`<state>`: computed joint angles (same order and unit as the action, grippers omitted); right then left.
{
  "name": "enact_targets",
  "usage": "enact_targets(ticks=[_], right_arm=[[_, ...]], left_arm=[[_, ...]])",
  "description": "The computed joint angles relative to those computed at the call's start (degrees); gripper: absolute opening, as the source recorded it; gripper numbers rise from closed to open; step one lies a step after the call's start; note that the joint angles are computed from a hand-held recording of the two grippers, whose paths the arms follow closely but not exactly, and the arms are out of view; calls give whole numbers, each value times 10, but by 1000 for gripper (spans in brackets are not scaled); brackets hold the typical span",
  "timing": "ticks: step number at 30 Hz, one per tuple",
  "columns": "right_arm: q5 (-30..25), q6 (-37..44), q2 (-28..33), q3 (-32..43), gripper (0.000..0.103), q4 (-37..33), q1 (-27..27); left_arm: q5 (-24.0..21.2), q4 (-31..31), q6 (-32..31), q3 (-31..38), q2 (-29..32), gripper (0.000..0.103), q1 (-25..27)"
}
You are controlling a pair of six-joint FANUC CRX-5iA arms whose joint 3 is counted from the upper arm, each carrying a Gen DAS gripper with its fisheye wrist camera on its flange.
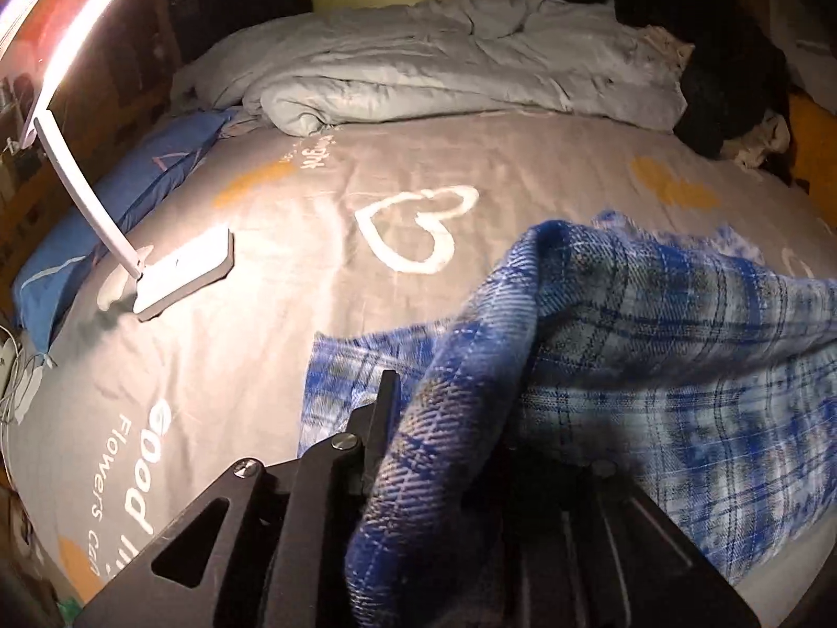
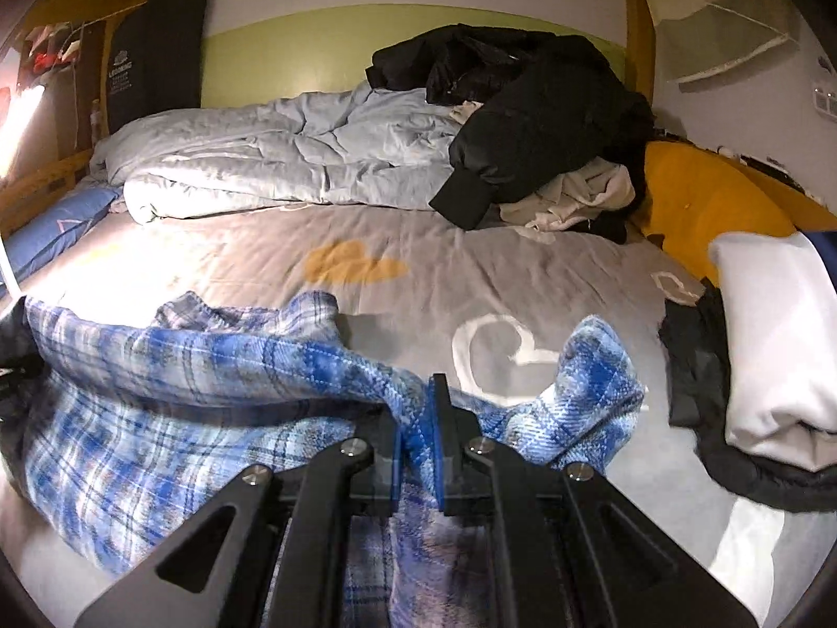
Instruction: Fold large clothes
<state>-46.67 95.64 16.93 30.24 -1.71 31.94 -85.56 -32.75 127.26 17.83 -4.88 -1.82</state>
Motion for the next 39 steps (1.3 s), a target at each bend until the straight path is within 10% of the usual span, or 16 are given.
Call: enact_targets(ticks=[5,7,8,10,13,26,39], right_arm=[[12,-11,19,26,17,4,4],[17,-44,18,17,47,39,9],[23,-60,15,10,56,51,8],[28,-71,10,8,85,44,1],[25,-71,3,26,102,-6,-19],[-34,-43,-31,56,103,-99,-76],[-529,-93,236,475,93,-118,-93]], left_arm=[[35,-5,-10,-20,-20,25,-1],[36,-33,-2,-18,-26,83,-19],[41,-49,8,-20,-33,96,-29],[70,-64,25,-32,-55,102,-39],[121,-42,21,-50,-84,103,-35],[72,-146,52,-36,-104,103,-133],[68,-157,86,-40,-113,103,-160]])
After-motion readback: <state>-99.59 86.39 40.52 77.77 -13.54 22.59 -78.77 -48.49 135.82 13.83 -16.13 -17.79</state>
